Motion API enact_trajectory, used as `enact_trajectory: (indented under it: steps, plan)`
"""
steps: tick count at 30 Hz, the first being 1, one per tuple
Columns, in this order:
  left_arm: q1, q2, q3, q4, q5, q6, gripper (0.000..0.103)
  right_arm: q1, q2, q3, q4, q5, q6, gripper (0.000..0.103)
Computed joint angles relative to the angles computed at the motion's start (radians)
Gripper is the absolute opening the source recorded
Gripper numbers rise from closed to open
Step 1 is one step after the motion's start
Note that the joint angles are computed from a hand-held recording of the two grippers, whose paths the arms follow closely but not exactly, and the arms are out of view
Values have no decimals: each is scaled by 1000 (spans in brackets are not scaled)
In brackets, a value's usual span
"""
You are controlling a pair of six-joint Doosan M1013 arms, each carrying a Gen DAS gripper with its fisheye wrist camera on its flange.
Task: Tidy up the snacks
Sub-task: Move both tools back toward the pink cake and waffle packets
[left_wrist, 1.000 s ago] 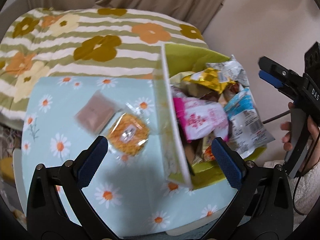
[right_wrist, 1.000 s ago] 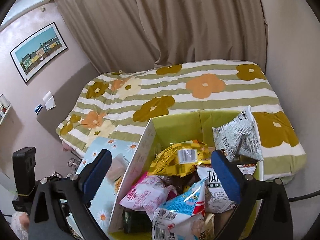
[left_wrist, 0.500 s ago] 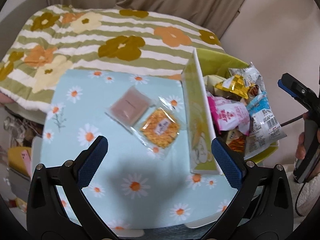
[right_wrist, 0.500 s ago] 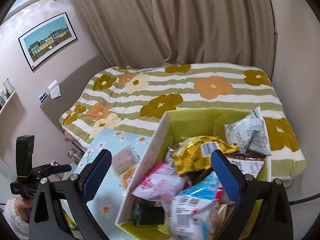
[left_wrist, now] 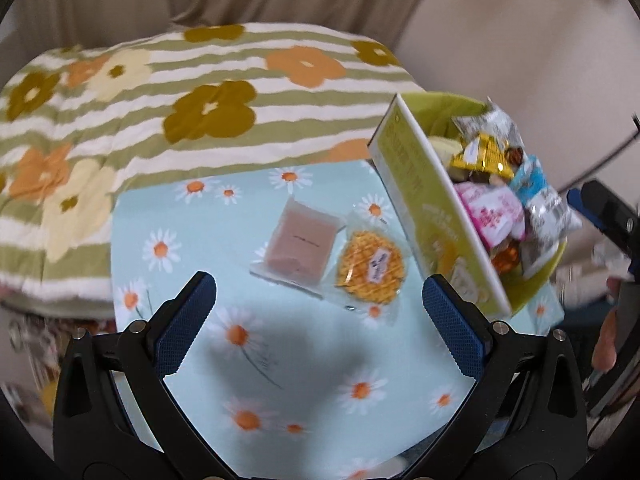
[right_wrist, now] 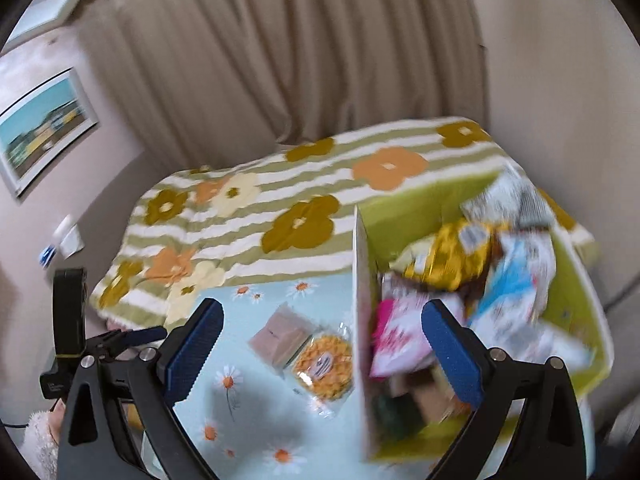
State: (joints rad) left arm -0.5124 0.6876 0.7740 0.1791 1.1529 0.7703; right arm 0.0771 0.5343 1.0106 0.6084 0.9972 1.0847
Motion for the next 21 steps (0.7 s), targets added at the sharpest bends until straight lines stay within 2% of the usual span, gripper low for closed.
enact_trajectory:
  steps: [7,9,15,17,21]
  plan:
    - [56,11,11,-123,-5,276,103,90,-84,170,-268,-176,333,99]
    - [66,24,-4,-152,6,319,103,113,-91,196,-347,-182,435,99]
    - [89,126,-134,-237,100,446,103,173,-76,254,-540,-206,666,99]
    - [93,164,-179,-266,121,478,103,186,-65,269,-598,-242,732,99]
    - [96,240,-278,-290,183,515,102,209,-28,264,-715,-269,850,99]
